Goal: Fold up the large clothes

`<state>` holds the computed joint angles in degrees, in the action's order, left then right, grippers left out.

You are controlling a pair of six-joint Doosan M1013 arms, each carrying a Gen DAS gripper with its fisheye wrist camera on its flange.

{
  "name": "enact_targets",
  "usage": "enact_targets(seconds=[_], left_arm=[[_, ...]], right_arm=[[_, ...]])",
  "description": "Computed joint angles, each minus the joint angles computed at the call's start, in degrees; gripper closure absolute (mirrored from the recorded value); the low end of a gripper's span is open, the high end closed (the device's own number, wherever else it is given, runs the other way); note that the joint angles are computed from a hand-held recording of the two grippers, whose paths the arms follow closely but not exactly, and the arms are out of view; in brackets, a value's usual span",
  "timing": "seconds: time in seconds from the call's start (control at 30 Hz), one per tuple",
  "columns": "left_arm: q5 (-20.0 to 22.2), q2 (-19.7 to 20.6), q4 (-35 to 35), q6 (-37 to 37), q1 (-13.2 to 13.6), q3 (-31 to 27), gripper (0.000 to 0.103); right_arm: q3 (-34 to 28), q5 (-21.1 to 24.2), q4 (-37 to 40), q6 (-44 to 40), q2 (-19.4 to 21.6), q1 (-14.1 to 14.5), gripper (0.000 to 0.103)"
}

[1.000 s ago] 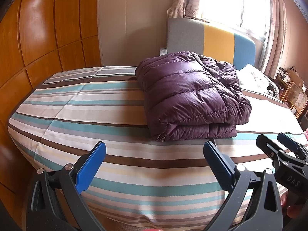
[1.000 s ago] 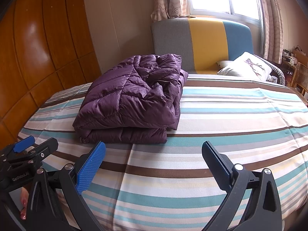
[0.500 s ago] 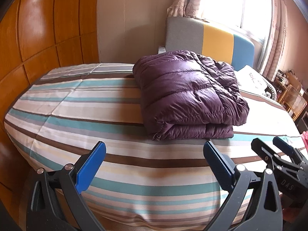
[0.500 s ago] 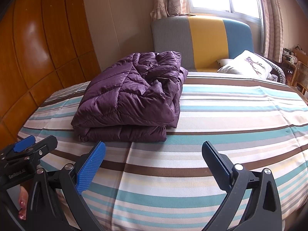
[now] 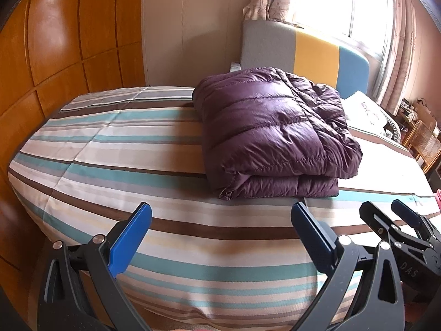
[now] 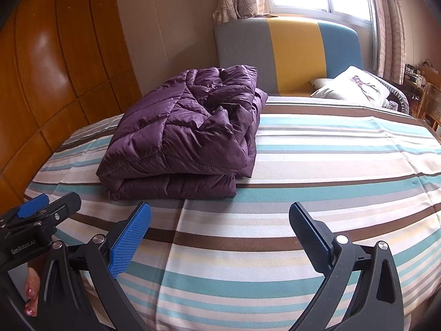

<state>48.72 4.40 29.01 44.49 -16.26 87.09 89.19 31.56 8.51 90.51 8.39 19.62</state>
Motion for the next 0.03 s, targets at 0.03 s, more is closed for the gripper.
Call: enact_targets(seconds=[0.03], left_arm=[[0.1,0.1,-0.2,0.1,0.0,0.0,0.002]], right_arm=[[-0.1,0.2,0.1,0.0,0.1,0.0,0.004]])
